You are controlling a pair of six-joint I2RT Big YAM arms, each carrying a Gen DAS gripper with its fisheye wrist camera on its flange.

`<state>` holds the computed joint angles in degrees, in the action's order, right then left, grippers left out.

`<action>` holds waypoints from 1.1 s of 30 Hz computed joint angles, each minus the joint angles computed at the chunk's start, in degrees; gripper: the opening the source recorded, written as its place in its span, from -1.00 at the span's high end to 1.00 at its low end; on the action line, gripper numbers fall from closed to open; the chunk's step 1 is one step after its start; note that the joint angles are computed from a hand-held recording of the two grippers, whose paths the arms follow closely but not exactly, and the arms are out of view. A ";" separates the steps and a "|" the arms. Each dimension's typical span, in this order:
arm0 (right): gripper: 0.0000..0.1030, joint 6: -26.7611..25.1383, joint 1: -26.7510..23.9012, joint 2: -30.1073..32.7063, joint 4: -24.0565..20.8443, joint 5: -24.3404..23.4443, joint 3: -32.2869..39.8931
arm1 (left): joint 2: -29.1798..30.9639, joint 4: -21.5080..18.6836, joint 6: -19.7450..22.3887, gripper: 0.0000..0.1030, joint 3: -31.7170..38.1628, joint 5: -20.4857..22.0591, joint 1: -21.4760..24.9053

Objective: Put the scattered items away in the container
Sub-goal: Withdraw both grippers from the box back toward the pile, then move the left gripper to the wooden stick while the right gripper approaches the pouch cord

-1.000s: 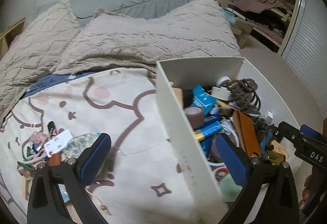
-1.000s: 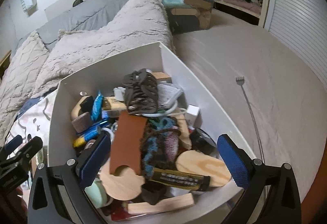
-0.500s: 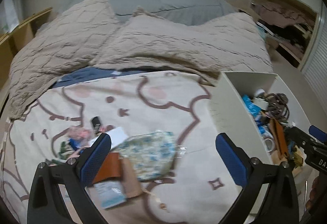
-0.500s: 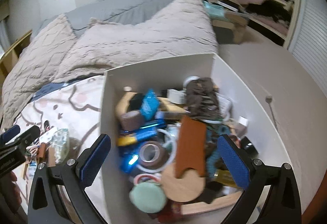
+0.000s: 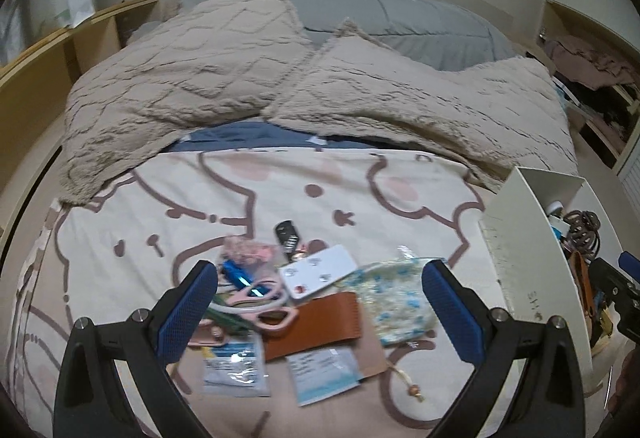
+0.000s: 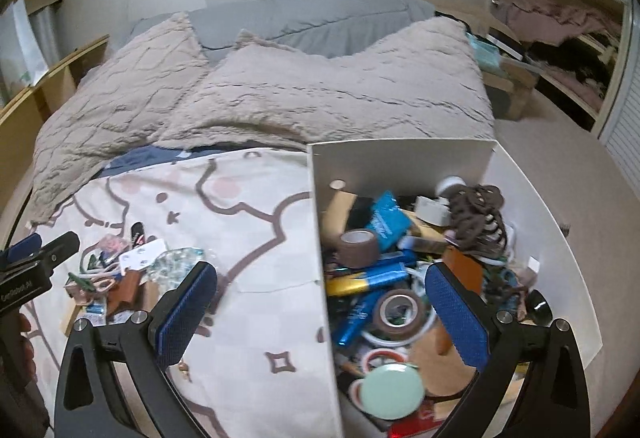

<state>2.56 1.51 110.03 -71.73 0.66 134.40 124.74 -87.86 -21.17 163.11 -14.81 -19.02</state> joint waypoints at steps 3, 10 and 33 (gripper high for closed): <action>-1.00 -0.86 1.30 -0.14 0.20 -0.79 0.13 | -4.79 4.30 -0.19 -1.00 -8.98 0.21 0.92; -1.00 -3.50 4.86 0.39 -0.69 -1.12 1.63 | -10.78 8.89 0.28 -1.00 -19.80 0.53 3.01; -1.00 -11.47 8.38 -7.45 15.21 -0.88 -16.68 | -24.37 20.69 1.95 -1.00 -46.76 1.23 9.49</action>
<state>-8.92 9.90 102.58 -56.52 -0.22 117.73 100.37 -67.17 -19.22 116.35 -13.58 -9.53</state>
